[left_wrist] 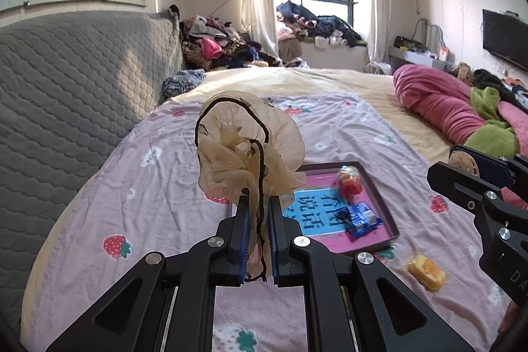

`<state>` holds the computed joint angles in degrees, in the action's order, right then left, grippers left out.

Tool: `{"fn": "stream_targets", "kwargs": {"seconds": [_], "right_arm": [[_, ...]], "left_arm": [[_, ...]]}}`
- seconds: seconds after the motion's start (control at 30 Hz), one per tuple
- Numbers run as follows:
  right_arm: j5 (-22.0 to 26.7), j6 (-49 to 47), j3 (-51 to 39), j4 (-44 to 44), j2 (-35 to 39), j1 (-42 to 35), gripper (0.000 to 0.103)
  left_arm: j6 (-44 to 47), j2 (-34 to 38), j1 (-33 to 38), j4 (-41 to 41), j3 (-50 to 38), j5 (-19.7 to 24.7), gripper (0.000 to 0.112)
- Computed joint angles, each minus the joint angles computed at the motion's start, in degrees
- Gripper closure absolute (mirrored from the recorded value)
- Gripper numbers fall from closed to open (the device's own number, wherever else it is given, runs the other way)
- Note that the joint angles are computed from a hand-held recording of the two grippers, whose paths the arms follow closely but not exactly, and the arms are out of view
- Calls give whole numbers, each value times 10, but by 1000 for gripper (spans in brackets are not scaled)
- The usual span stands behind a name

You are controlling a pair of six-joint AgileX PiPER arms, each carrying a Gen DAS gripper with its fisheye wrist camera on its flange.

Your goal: Organize objects

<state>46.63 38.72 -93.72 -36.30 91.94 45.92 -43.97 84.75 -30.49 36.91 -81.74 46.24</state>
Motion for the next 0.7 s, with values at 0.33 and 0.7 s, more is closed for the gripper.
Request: {"fn": "stream_targets", "kwargs": {"seconds": [0.33, 0.7], "right_arm": [[-58, -72, -67, 86, 123, -60, 70], [-85, -130, -104, 163, 232, -109, 70]], "left_arm": [[62, 113, 74, -68, -36, -78, 102], [111, 238, 108, -128, -59, -121, 102]]}}
